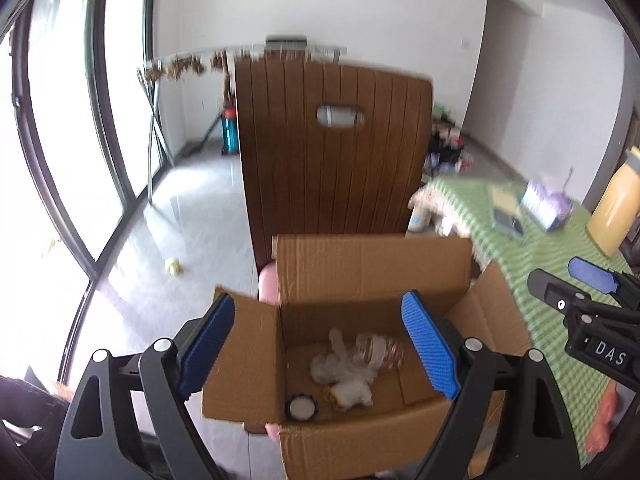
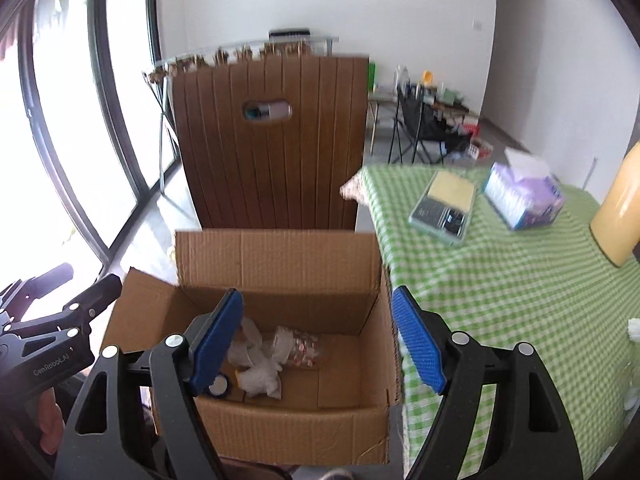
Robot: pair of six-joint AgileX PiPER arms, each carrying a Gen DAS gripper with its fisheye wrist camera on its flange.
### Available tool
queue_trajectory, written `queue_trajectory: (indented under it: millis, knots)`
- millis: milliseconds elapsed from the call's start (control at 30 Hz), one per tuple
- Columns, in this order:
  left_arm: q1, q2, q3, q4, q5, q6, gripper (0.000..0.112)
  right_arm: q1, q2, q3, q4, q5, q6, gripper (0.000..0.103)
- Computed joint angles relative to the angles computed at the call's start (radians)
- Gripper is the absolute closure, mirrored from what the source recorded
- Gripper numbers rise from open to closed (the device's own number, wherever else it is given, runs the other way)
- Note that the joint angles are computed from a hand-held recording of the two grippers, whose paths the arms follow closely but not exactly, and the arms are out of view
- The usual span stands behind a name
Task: Collect trash
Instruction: 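Move both tools back from the box to the table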
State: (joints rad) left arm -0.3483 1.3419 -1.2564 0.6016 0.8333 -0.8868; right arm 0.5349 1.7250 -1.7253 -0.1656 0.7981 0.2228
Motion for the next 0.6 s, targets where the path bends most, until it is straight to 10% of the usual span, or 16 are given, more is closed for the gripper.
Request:
queue_trajectory:
  millis: [200,600]
  knots:
    - [-0.219,-0.107,0.106,0.467,0.063,-0.350,0.018,0.001,-0.246,0.360,-0.280,-0.419,0.280,0.017]
    - [-0.303,-0.145,0.094,0.517,0.133,-0.402,0.017,-0.034,-0.318,0.415,-0.314,-0.414,0.348,0.017]
